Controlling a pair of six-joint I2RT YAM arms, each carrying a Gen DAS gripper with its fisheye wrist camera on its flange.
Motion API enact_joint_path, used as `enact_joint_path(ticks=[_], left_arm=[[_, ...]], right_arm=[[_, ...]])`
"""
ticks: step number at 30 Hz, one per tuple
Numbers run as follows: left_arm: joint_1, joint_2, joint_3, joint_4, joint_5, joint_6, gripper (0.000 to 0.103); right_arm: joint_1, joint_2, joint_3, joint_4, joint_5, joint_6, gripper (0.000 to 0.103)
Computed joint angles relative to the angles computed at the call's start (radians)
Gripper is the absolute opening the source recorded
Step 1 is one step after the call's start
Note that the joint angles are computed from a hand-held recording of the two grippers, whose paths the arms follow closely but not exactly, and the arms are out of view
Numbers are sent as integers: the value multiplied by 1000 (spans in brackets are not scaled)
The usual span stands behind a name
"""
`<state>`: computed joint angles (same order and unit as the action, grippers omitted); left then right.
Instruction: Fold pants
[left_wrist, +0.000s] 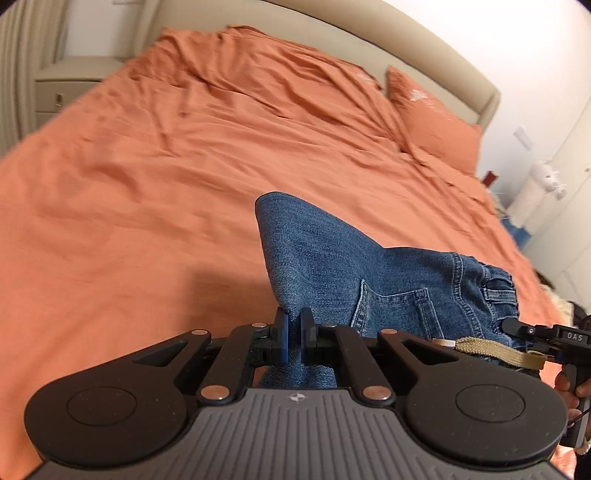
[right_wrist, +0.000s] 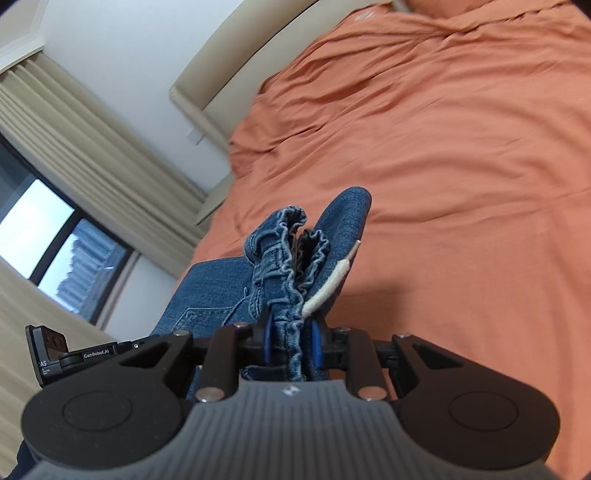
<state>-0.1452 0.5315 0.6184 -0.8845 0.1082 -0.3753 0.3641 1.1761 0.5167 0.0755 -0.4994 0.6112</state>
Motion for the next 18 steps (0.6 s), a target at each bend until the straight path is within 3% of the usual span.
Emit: enact_joint_path(ticks=[3, 8, 14, 18], left_arm=[[246, 34, -12, 0, 127, 169, 5], [512, 138, -111, 91, 250, 379, 5], [674, 331, -237, 308, 339, 490, 6], [731, 383, -285, 358, 388, 562, 6]], right_arm=[[107, 176, 33, 172, 43, 85, 17], [210, 442, 143, 303, 87, 125, 17], [188, 665, 216, 364, 57, 107, 17], [152, 752, 209, 404, 32, 89, 17]])
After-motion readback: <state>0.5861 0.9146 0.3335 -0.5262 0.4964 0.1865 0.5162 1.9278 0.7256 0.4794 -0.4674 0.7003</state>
